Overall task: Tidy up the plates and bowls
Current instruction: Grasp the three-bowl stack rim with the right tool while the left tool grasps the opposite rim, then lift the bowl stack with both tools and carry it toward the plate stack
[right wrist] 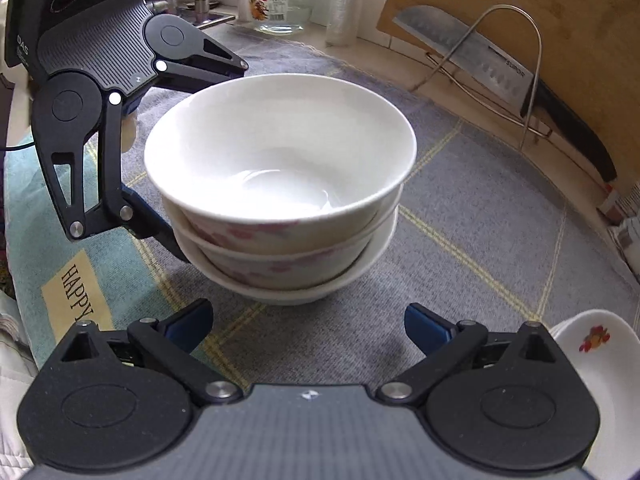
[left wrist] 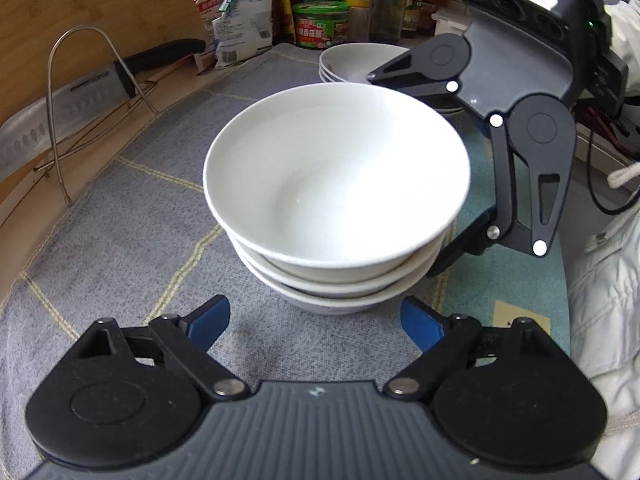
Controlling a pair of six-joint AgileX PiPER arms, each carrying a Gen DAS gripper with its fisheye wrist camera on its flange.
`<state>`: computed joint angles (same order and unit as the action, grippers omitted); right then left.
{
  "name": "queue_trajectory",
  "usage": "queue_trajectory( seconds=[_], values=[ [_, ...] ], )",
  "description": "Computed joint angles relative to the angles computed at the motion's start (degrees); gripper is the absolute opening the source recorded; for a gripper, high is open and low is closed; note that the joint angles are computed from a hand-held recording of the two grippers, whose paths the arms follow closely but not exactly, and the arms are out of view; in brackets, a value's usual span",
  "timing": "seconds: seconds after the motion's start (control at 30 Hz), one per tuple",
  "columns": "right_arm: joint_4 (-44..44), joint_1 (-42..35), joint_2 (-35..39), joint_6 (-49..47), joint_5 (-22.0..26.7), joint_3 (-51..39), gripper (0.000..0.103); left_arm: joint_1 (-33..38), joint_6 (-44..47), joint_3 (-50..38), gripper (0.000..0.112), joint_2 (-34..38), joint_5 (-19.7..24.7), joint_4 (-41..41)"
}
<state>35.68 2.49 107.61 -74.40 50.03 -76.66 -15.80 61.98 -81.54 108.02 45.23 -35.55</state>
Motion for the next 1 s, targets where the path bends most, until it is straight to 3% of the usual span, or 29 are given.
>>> queue_trajectory(
  seconds=[0.17,0.23,0.4,0.6,1.0],
  values=[
    [0.9,-0.4,0.0,-3.6,0.5,-1.3,0.099,1.3,1.0,-2.0,0.091,2.0,2.0,-3.0],
    [1.9,-1.2,0.9,-4.3,3.2,-2.9,0.098,1.3,1.8,-2.1,0.091,2.3,2.2,-3.7],
    [4.9,-1.9,0.1,-9.3,3.9,-1.3,0.086,1.0,3.3,-5.6,0.09,4.1,5.5,-3.2],
    [7.2,-3.1,1.3,-11.7,5.9,-1.9,0.086,1.0,3.8,-9.6,0.089,5.9,8.8,-2.0],
    [2.6,-1.0,2.2,-12.2,7.2,-6.0,0.087,1.9,14.9,-5.2,0.087,3.5,5.8,-4.6]
  ],
)
